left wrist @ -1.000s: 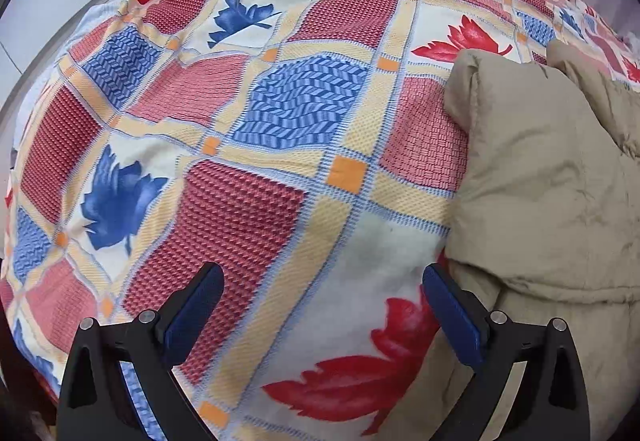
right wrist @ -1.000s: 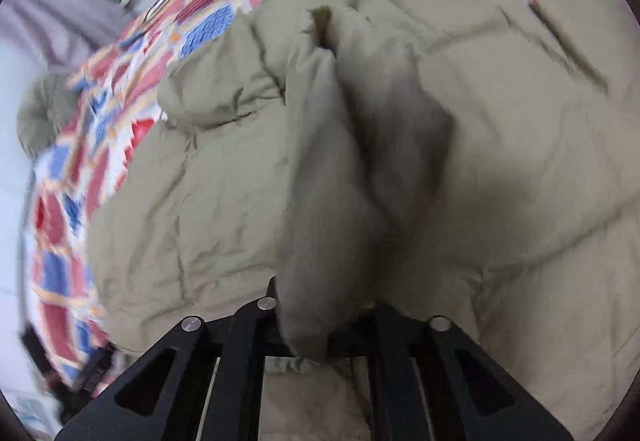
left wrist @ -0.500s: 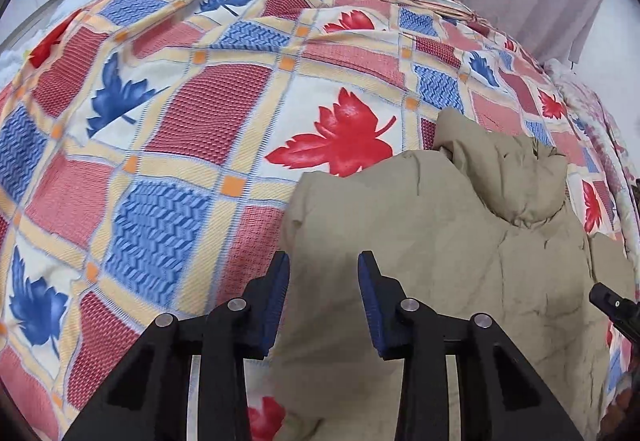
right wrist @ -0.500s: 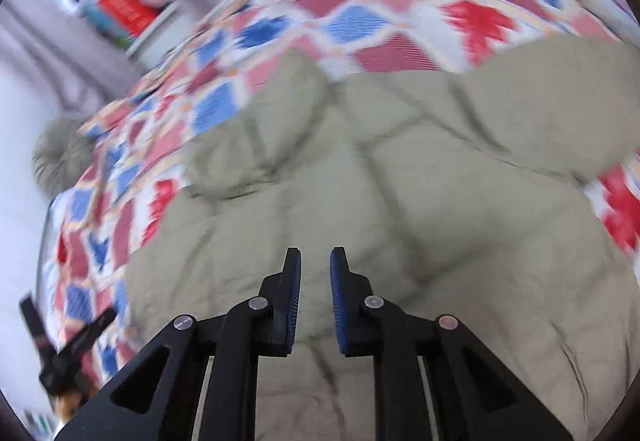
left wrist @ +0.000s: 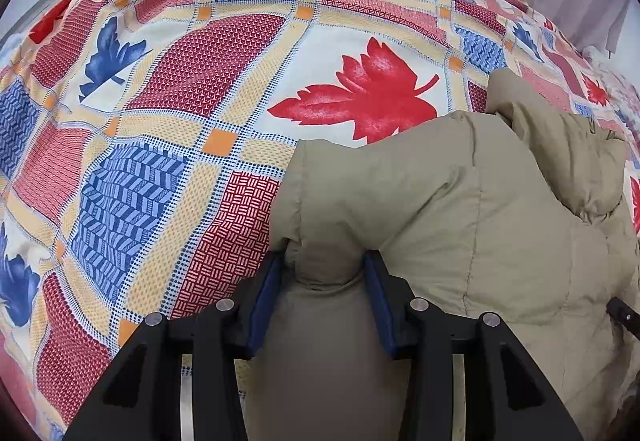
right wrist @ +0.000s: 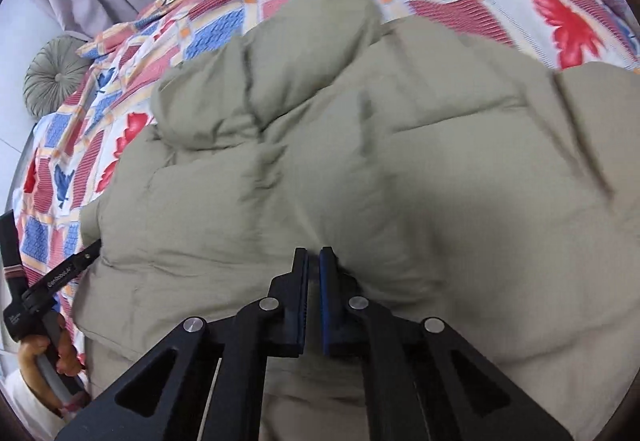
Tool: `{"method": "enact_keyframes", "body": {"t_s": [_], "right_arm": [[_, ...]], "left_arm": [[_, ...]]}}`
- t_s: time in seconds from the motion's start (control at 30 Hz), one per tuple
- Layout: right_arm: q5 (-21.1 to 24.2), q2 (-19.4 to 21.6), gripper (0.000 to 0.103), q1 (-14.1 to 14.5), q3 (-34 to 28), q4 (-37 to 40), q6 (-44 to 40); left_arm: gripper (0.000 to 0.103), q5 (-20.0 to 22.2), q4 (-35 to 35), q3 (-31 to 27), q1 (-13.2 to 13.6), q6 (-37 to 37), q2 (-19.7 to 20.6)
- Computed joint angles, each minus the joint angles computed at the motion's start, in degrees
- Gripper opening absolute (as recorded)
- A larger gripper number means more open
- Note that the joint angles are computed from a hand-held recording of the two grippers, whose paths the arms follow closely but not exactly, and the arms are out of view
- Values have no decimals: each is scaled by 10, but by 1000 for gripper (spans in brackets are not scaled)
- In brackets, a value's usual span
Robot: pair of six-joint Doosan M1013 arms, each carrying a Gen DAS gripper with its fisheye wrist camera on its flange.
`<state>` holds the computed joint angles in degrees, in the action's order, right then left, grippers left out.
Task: Fold large clothes
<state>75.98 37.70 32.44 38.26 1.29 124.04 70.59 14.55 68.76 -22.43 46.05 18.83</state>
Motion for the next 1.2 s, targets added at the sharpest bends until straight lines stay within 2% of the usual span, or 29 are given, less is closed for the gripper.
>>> {"method": "enact_keyframes", "body": {"t_s": [0.03,0.07,0.17,0.27,0.43,0.6,0.77,0.87,0.9,0.93,0.97,1.03,1.2], "right_arm": [[3,-6,3,-2,6,-9,-1],[15,-7,3,-3,4,-30,0],[31,-23,5,-10,20,-67,21],[10,-51,9,-26,58,-24,45],[0,-95,9,-33,118,24,37],[-13,-145,9,-41,191,74,70],[-20,-188,9,-49,250,100,98],[-25,-211,15,-58,282,107,114],[-27,-217,20,-61,289,106,119],[-29,-224,26,-65,297,102,125],[-33,-230,29,-68,305,101,128],[-44,-243,40,-78,320,102,134],[-63,-265,44,-104,344,105,140]], "left_arm": [[64,21,23,-8,-5,-10,4],[67,41,44,-16,-9,-20,8],[67,66,47,-33,-10,-23,9],[67,76,57,-41,-20,-7,2],[67,102,41,-63,-48,45,-3],[67,133,3,-84,-85,66,2],[67,140,-38,-113,-116,80,18],[67,139,-58,-131,-131,89,29],[70,137,-61,-136,-135,87,32],[94,136,-63,-142,-139,86,36],[103,133,-64,-147,-143,83,39],[103,129,-63,-161,-152,87,46],[103,164,-59,-221,-169,101,82]]}}
